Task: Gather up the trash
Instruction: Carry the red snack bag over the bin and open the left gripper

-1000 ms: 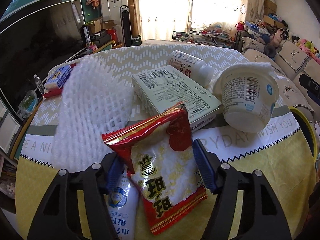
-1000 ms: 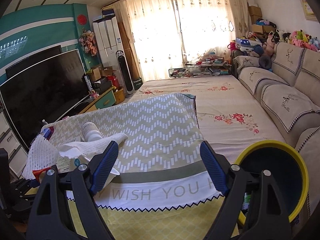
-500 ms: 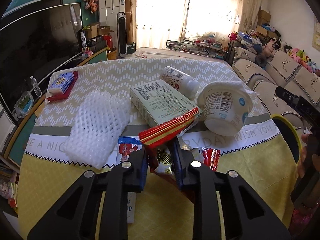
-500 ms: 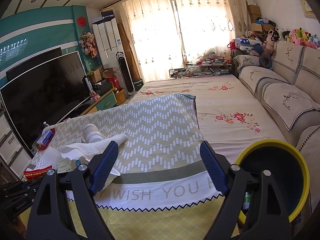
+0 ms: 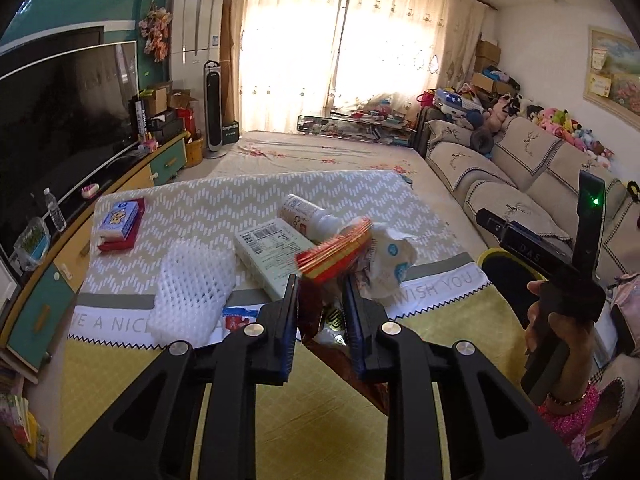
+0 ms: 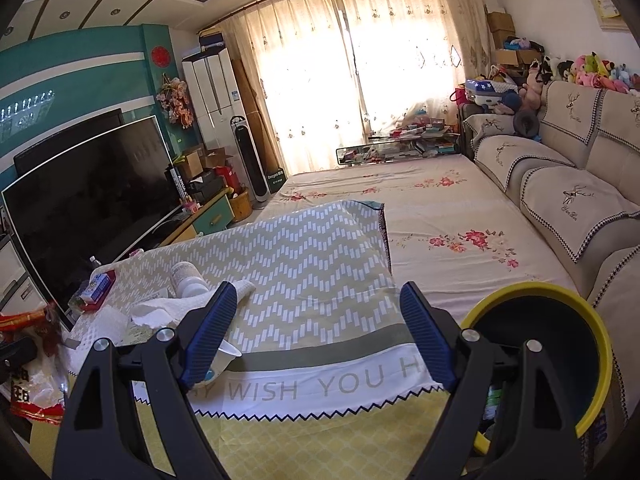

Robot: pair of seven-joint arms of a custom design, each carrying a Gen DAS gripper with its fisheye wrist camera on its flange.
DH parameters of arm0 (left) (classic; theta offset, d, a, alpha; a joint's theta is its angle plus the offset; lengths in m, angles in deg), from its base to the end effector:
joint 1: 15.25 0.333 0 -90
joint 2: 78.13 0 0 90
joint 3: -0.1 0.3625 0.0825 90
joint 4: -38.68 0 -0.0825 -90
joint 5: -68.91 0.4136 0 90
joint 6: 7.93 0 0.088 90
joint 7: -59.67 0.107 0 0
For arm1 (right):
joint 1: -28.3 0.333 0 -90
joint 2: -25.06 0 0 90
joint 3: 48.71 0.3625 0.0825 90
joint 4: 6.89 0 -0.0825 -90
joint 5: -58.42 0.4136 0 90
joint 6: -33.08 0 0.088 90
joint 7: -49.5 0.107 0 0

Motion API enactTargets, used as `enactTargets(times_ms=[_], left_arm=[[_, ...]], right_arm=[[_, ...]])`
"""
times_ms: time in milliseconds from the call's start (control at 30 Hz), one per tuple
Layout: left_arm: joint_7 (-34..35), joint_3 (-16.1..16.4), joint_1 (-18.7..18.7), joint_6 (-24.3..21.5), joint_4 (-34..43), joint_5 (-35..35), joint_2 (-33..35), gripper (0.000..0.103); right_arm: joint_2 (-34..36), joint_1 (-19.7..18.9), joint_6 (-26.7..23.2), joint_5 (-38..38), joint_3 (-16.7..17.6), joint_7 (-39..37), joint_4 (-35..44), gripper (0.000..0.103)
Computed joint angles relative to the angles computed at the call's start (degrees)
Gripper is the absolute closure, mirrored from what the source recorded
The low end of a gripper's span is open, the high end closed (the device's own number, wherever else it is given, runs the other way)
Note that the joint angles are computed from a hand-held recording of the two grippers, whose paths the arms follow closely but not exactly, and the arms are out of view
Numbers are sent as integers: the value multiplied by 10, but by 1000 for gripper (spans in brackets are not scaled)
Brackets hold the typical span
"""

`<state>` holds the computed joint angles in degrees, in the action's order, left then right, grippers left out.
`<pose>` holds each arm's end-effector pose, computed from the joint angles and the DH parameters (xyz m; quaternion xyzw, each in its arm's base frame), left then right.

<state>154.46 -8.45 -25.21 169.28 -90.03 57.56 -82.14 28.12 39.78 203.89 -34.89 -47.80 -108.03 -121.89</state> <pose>0.5561 -0.1710 0.5358 -0.5613 0.6994 -0.3730 0.2379 0.5801 0.1986 0.5090 -0.5351 0.6647 -0.3119 0.4178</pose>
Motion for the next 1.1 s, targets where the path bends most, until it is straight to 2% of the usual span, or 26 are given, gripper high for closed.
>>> enactTargets(times_ms=[133,300,433,633,800,967,1033,1067,1100], left_arm=[[43,-13,-23,-18,29,-22,25,81],[152,-55,-33,-49,91,-132,74,81],[178,-91,-39,-78,147,-136,122,81],[158,-114,-82,-94,237,-55,205,81],[93,-89,-148,-142,337,57,282,80],[41,-70,-193,-179,424,127,347,78],[27,-64,-201,-185,444,145,362,75],[20,-61,-205,-188,455,153,370,67],[11,-57,-209,-191,465,160,377,52]], right_arm=[[-62,-7,-46,0,0,-12,-60,24],[-154,-44,-87,25,-4,-11,-156,24],[-225,-82,-125,41,-5,3,-229,23],[-284,-133,-145,68,-7,12,-296,23],[-291,-156,-130,64,-8,14,-311,22],[-278,-165,-114,65,-7,6,-304,22],[-277,-166,-115,67,-6,4,-304,22],[-275,-167,-116,70,-5,4,-304,22],[-274,-168,-116,70,-5,4,-303,22]])
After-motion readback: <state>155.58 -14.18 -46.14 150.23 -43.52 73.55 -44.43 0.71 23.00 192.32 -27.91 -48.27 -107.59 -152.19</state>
